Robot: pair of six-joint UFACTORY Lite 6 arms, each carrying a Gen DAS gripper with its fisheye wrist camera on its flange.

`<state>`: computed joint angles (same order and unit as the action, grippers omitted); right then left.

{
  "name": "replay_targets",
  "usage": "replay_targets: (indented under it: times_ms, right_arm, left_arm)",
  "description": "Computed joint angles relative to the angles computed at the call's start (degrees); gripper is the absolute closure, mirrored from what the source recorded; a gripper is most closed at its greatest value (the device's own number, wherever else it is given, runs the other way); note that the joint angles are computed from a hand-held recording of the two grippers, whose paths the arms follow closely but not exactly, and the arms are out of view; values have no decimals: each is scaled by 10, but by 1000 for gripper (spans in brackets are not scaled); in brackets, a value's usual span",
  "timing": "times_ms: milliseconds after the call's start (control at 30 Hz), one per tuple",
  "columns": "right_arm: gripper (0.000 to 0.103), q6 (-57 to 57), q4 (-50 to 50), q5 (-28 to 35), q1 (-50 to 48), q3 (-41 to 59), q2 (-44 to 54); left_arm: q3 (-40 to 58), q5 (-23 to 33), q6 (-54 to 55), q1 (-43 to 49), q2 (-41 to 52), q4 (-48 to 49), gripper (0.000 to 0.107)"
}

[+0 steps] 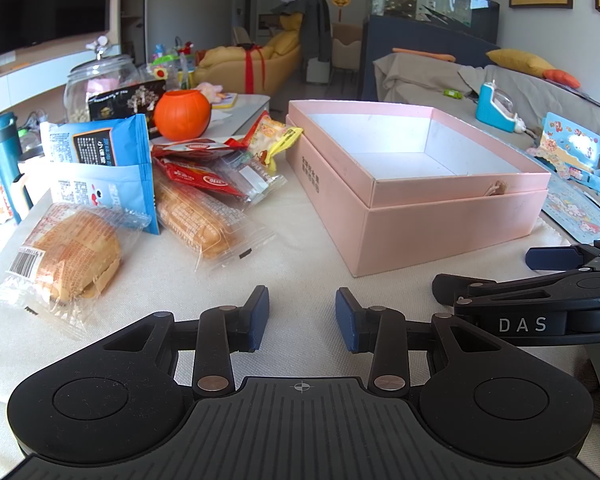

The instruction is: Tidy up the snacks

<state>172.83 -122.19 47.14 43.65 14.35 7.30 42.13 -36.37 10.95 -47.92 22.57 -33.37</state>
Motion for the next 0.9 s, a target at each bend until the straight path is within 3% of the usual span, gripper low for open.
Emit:
replay_targets:
  times_ms: [533, 633, 767, 900]
  right_arm:
    - [0, 4, 2, 2, 5, 10, 13]
    - [0, 3, 5, 0, 6, 14, 16]
    - [0, -71, 2, -89, -42, 29, -28]
    - [0, -129, -65, -182, -113, 38, -64]
  left_arm:
    - [8, 0, 24, -1, 6, -16, 66]
    - [-8, 15, -35, 25, -10, 63, 66]
    - [-54, 59, -153, 107, -90, 235, 66]
    - [-109, 62, -86, 176, -190, 225, 66]
